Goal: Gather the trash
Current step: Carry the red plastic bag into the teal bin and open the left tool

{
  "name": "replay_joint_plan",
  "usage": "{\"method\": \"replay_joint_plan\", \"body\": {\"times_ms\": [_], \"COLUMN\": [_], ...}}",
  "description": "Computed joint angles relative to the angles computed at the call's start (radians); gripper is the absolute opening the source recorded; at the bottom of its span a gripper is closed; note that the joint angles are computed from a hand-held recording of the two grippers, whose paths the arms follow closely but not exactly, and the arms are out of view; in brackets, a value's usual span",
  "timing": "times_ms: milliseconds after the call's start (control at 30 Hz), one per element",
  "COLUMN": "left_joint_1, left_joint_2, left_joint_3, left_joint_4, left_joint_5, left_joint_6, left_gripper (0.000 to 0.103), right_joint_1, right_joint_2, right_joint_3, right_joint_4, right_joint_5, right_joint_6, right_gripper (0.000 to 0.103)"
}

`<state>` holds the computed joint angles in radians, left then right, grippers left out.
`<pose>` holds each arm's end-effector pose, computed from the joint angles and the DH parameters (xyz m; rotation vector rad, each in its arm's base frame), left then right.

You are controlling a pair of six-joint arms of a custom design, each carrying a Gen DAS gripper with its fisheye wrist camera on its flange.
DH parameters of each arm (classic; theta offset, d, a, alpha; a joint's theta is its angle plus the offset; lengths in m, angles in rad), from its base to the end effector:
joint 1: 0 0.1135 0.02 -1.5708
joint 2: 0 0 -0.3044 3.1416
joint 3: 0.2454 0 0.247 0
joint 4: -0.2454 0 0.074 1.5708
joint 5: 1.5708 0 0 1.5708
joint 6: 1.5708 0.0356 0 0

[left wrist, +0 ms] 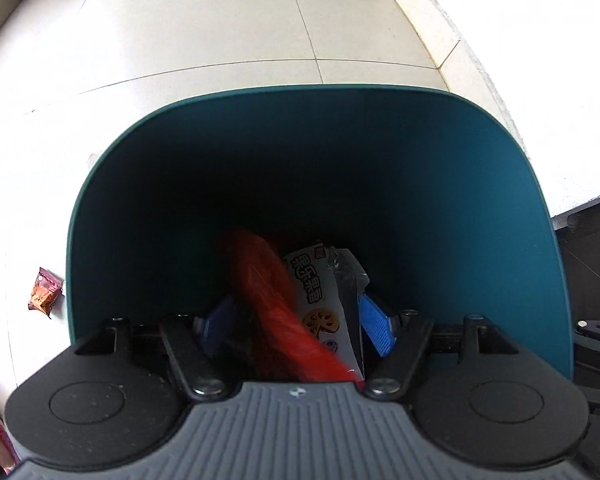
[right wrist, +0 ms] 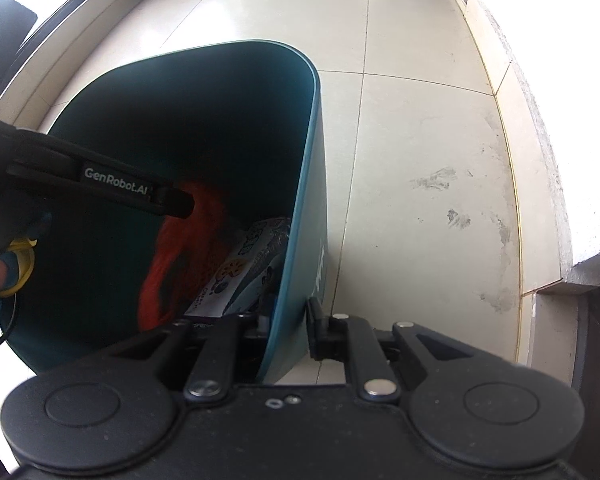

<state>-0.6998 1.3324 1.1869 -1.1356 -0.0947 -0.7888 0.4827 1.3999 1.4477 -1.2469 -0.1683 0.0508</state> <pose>0.1744 -0.1424 0.3290 -0.1469 2.8555 -0.1829 0.2136 0.1187 0.3832 -0.6443 2.7297 0.3672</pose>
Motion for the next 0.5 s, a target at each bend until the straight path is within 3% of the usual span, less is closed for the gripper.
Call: {"method": "replay_joint_plan", "body": {"times_ms": [167, 233, 367, 500], "left_joint_1": [-0.056, -0.093, -0.095, -0.185], "left_joint_2": [-0.082, -0.114, -0.142, -0.154], "left_joint_3": [0.039, 0.067, 0.155, 0.228], "left_joint_4": [-0.063, -0.103, -0.169, -0.248], "left_joint_5": [-0.034, -0.071, -0.103, -0.184], "left_joint_6": [-0.034, -0.059, -0.052, -0.125], "left_gripper": [0.07, 0.076, 0.076, 0.077], "right_joint_1": [0.014, 0.019, 0.032, 0.044], "right_joint_2": [0.003, 0.004, 0.008, 0.013], "right_joint_3": [0.002, 0.003, 0.008, 0.015], "right_joint_4": [0.001, 0.0, -0.002, -0.005], "right_joint_5": [0.014, 0.02, 0.034, 0.047], "right_joint_6": [0.011, 0.017, 0.029, 0.038], "right_gripper": [0.012, 0.012, 0.012, 0.011]}}
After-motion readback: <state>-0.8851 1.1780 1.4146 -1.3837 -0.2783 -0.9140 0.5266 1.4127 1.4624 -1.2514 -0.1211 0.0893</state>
